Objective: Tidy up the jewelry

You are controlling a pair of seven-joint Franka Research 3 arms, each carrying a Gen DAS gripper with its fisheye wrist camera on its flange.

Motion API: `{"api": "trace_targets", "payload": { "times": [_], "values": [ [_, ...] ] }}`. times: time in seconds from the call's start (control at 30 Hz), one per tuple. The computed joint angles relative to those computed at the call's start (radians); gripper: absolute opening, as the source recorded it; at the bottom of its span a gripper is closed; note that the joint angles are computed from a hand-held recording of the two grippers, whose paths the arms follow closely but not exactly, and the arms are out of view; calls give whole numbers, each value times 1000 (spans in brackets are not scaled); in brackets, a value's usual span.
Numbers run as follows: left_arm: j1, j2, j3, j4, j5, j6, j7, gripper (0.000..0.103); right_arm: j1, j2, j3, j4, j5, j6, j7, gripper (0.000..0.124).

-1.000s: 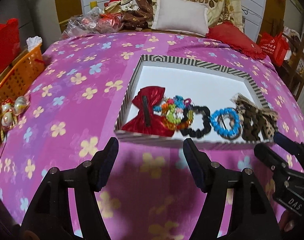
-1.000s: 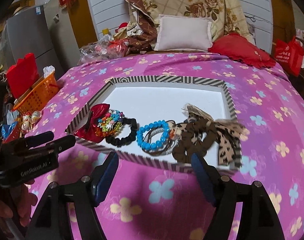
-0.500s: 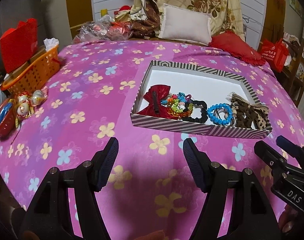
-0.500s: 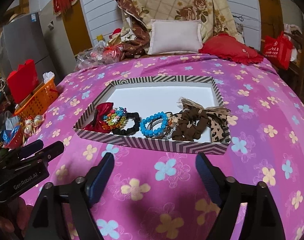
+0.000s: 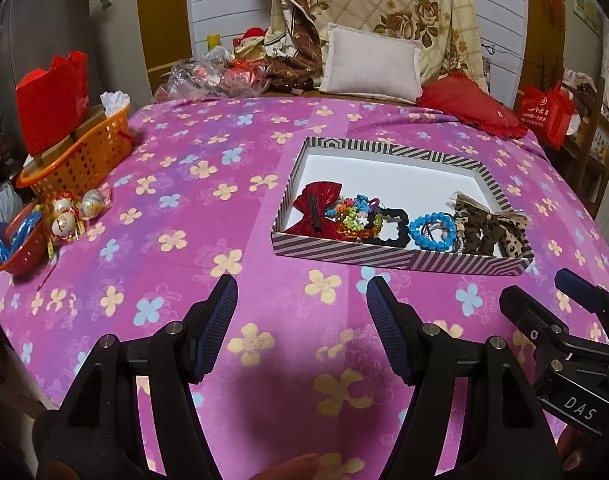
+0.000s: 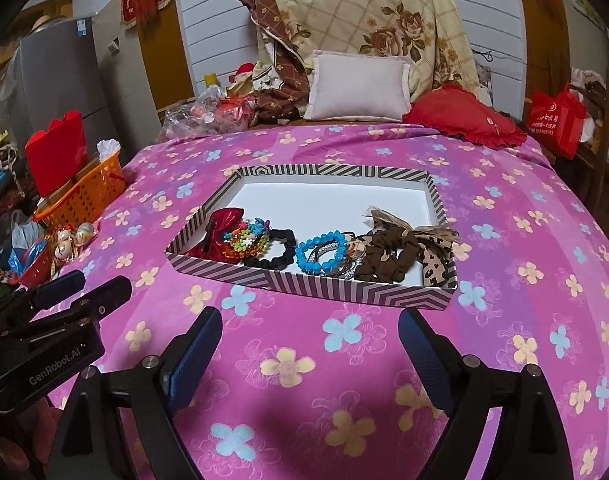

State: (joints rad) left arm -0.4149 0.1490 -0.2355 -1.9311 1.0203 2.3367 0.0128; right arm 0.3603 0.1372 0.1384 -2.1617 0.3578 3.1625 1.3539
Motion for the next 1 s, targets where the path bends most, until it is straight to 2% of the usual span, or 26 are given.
{"api": "trace_targets", "payload": {
  "times": [0.17, 0.4, 0.6, 1.0],
  "values": [
    [-12, -9, -6, 1, 28, -30, -11, 67, 43, -13, -50, -16, -68, 0, 60, 88],
    [-10, -22, -11, -5, 40, -33, -27, 67, 49, -28, -65, -31, -118, 9, 105, 88],
    [-11, -23, -15, -3, 45, -42, -28, 67, 16, -26, -31, -28, -88, -1, 79, 88],
    [-6, -18, -12, 0, 28, -39, -16, 67, 4, -9, -16, -12, -50, -16, 41, 88]
  ]
}}
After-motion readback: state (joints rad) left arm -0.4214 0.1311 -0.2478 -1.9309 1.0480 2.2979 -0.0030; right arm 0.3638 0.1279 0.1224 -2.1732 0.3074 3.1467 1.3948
